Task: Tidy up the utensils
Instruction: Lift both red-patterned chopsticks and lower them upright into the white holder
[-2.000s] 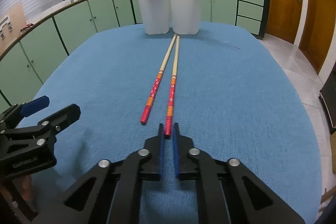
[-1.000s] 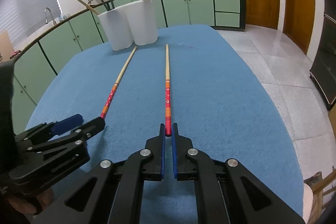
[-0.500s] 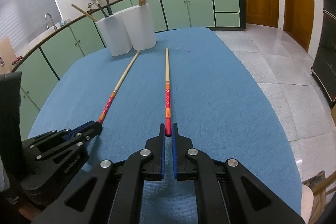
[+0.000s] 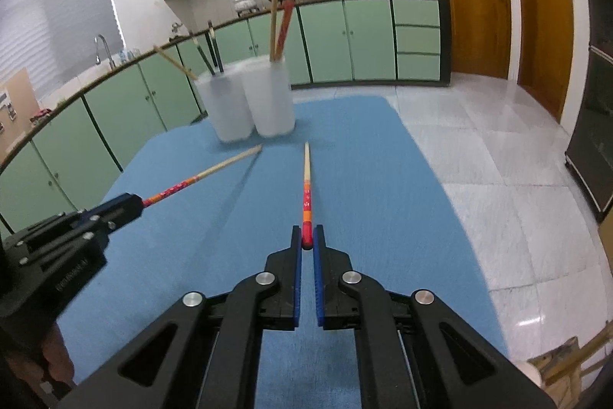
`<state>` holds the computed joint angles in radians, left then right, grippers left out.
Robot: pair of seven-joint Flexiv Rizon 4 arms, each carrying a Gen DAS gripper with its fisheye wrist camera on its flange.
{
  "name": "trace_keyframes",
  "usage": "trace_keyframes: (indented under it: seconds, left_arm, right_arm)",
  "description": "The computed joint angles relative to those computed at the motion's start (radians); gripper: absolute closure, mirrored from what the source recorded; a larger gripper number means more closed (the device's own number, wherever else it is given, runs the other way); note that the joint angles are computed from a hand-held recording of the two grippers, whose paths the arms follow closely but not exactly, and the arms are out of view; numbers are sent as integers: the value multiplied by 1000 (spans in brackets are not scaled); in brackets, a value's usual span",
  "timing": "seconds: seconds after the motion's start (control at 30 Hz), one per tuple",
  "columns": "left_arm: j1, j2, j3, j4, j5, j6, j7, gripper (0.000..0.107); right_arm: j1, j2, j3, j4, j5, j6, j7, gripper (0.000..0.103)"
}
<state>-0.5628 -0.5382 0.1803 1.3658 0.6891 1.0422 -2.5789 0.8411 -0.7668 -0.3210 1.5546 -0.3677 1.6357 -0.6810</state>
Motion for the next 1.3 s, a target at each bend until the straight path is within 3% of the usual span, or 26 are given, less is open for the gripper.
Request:
trace_keyframes:
  seconds: [0.3,0.87,1.07,1.3]
  left_arm:
    - [-14,40,17,-55,75,14,-35,102]
    - [11,48,32,-151,121,79,-39,102]
    - [22,42,48,-197,136,96,-52,102]
    - [21,7,90,-310,187,94,-94,102]
  right_arm:
    - [-9,32,-8,-48,22,47,-29,97]
    - [-129,13,137,-255,2,26,-117,97]
    - [-176,-28,203,-375,-17,-6,-157,97]
    - [-218,-127,260,-609,-30,-60,-203,97]
